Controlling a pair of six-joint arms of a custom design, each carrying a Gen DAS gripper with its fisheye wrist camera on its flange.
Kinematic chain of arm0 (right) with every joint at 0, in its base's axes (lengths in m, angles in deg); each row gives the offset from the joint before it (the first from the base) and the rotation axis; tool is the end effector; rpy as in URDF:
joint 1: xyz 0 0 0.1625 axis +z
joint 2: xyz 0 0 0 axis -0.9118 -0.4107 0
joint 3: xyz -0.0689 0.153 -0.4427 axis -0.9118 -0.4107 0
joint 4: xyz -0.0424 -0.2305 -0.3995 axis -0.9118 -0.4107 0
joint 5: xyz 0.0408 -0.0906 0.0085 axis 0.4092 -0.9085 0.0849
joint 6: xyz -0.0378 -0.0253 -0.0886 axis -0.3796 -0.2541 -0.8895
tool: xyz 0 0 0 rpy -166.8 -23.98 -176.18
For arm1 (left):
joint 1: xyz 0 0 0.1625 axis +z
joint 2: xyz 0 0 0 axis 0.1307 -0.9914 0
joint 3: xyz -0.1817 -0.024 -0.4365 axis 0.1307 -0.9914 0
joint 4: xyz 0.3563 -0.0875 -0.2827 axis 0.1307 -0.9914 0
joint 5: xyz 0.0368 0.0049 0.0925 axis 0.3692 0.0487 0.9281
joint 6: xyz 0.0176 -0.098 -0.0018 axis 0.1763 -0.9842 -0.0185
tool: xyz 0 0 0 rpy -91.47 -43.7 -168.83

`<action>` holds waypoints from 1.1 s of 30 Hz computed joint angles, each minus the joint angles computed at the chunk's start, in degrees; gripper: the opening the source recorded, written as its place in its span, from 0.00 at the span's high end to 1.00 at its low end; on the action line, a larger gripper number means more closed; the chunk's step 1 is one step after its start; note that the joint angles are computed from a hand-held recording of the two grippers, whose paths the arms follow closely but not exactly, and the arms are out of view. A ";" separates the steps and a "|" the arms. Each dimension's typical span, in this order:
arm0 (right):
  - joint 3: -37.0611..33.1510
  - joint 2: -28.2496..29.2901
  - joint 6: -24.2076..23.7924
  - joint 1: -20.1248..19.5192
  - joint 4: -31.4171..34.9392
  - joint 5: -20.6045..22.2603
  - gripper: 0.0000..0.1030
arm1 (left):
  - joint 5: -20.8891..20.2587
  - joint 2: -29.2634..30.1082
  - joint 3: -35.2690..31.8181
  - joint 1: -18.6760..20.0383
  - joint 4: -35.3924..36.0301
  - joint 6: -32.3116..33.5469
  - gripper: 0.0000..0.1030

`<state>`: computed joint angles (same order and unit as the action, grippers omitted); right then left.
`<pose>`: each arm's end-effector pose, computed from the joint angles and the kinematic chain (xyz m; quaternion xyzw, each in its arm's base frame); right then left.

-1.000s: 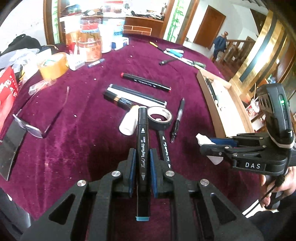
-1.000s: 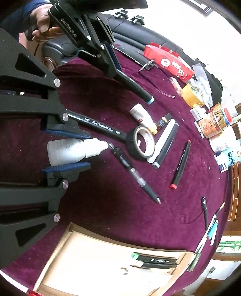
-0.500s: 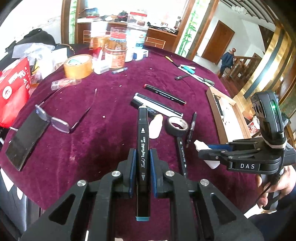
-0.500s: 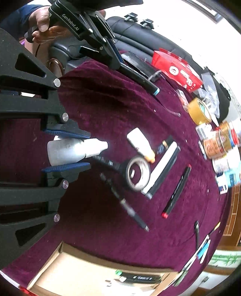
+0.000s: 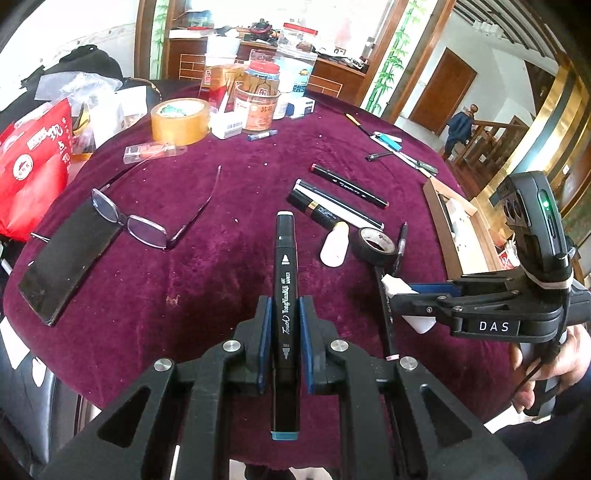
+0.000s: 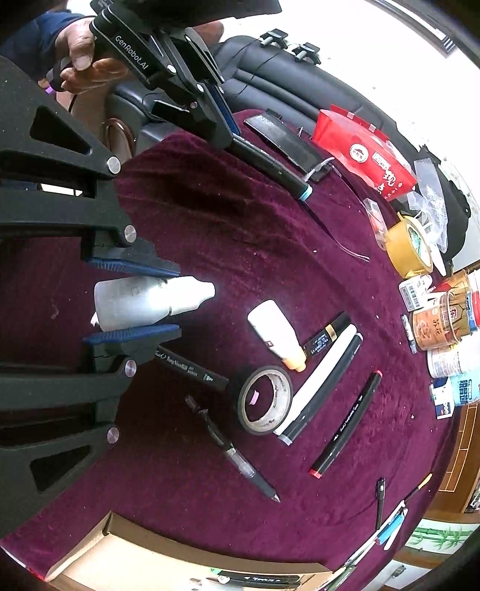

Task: Organize rigid objects
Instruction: 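Lift the marker and the dropper bottle and carry both toward the tray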

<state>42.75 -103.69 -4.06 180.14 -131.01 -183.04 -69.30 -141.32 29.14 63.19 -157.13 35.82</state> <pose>0.3883 -0.6536 -0.0057 0.0850 -0.9609 0.1377 0.2248 -0.0503 -0.6674 0.3589 0.2394 0.9328 -0.1890 0.1920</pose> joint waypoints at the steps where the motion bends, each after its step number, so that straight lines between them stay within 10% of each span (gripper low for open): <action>1: -0.07 0.07 0.16 -0.01 -0.06 -0.01 0.78 | 0.03 0.01 -0.03 0.01 0.01 0.09 0.88; 20: 3.94 -3.00 4.08 -1.41 -3.37 -0.73 0.78 | -1.99 2.76 -2.09 -0.14 2.95 1.90 0.88; 33: 18.51 -15.36 9.64 -3.86 -16.65 -5.85 0.78 | -7.06 7.13 -2.40 -4.93 5.71 4.81 0.88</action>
